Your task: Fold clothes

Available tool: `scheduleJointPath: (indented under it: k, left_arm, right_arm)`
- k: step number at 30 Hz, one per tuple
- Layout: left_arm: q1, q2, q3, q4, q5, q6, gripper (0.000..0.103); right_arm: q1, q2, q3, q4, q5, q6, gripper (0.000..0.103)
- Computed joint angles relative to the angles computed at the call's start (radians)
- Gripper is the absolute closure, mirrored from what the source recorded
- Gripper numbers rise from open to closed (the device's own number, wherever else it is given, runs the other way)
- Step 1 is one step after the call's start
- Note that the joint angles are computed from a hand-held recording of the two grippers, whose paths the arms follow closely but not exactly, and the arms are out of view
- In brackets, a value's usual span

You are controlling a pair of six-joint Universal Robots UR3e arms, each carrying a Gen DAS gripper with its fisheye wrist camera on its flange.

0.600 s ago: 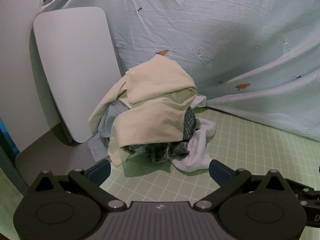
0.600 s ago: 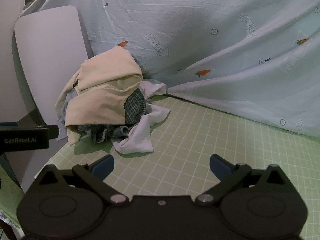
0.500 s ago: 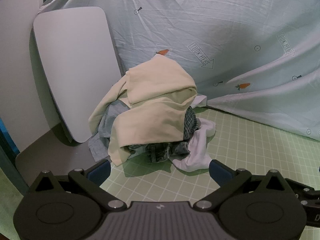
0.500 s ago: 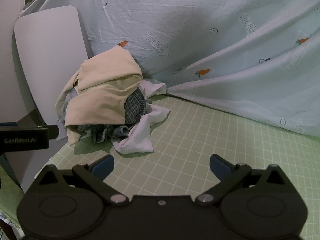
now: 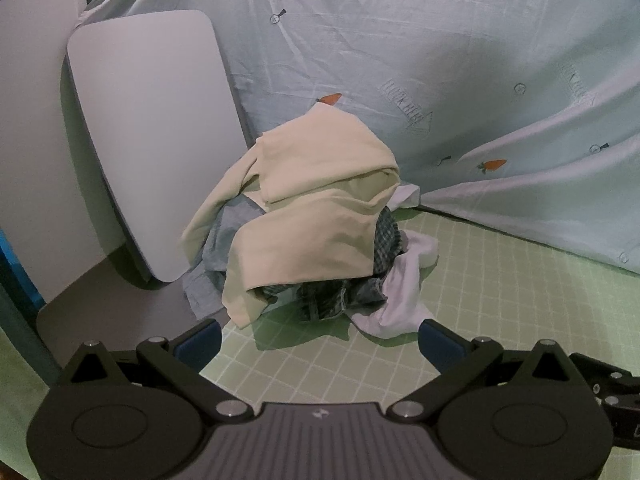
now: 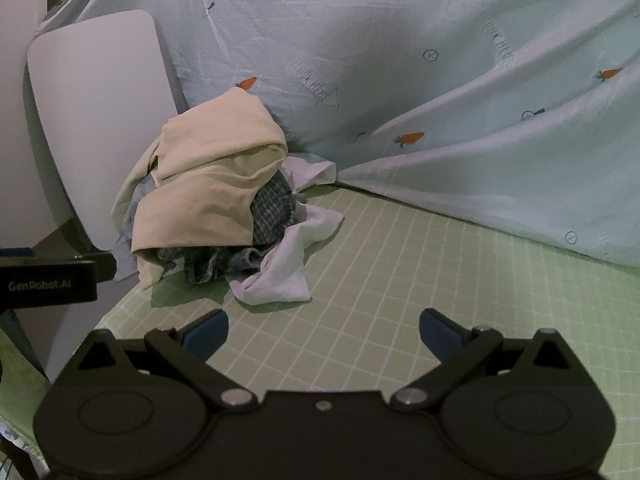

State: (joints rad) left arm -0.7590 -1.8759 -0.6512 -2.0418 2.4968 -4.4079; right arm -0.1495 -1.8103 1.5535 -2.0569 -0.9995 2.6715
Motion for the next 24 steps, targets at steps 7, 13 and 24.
scheduleJointPath:
  k: [7, 13, 24]
  left_arm:
    - [0.004, 0.029, -0.051, 0.014, -0.002, -0.006, 0.0]
    - [0.001, 0.041, -0.057, -0.002, -0.002, -0.018, 0.0]
    - [0.014, 0.052, -0.075, 0.026, -0.016, 0.011, 0.0]
  right_arm:
    - [0.006, 0.014, -0.014, 0.015, -0.002, -0.009, 0.0]
    - [0.014, 0.024, -0.025, 0.017, -0.009, -0.003, 0.0]
    - [0.021, 0.03, -0.026, 0.012, -0.021, 0.006, 0.0]
